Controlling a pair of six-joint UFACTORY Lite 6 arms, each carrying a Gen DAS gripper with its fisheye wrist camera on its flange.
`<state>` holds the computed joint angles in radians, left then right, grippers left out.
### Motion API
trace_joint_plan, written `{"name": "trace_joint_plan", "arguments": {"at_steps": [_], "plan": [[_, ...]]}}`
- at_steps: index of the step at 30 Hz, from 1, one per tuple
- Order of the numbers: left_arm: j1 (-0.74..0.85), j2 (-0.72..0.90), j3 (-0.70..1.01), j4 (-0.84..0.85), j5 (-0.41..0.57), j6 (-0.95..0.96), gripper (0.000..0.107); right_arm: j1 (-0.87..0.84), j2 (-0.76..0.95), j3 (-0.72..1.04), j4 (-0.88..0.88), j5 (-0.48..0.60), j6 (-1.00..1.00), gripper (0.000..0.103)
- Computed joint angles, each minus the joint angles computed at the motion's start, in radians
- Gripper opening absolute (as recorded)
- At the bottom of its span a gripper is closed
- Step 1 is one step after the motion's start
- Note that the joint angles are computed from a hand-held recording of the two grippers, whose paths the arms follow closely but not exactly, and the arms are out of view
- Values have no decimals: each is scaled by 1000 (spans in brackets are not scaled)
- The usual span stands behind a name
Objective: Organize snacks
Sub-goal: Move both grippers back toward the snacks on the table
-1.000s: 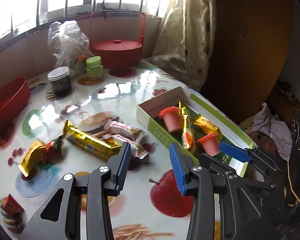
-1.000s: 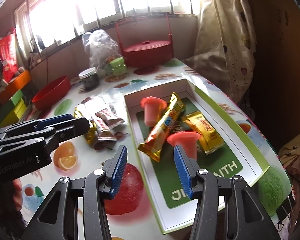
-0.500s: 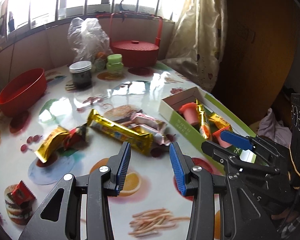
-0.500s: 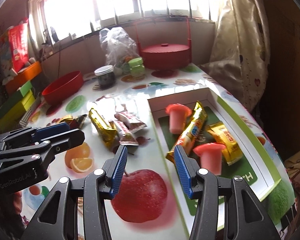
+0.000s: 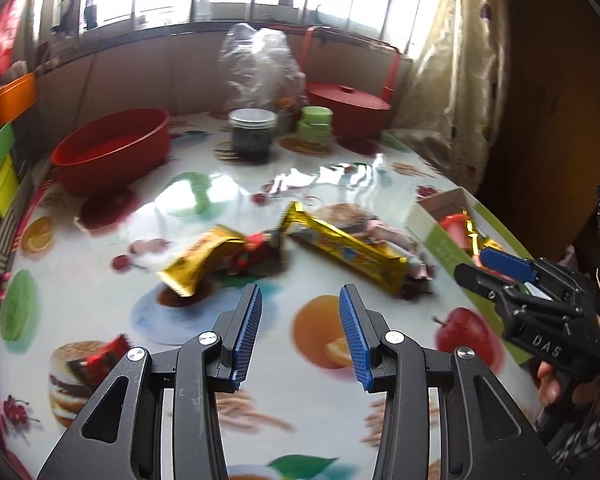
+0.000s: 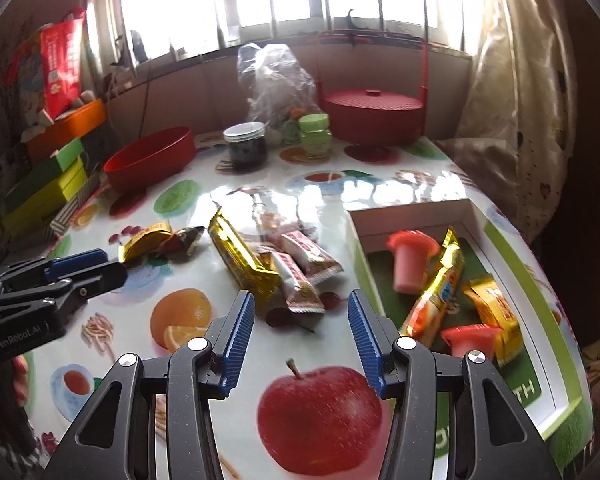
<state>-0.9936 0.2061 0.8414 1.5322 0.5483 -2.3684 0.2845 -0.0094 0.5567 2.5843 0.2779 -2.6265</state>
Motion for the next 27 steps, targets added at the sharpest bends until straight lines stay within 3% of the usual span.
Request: {"name": "trace_joint_plan", "arguments": {"at_steps": [22, 24, 27], "plan": [[130, -278, -397, -30, 7, 16, 42, 153, 297, 310, 63, -97, -81, 51], [142, -295, -414, -29, 4, 28, 42, 167, 331, 346, 142, -112, -166, 52], [169, -309, -436, -29, -7, 42, 42, 170, 375, 392, 42, -122, -74, 52]]}}
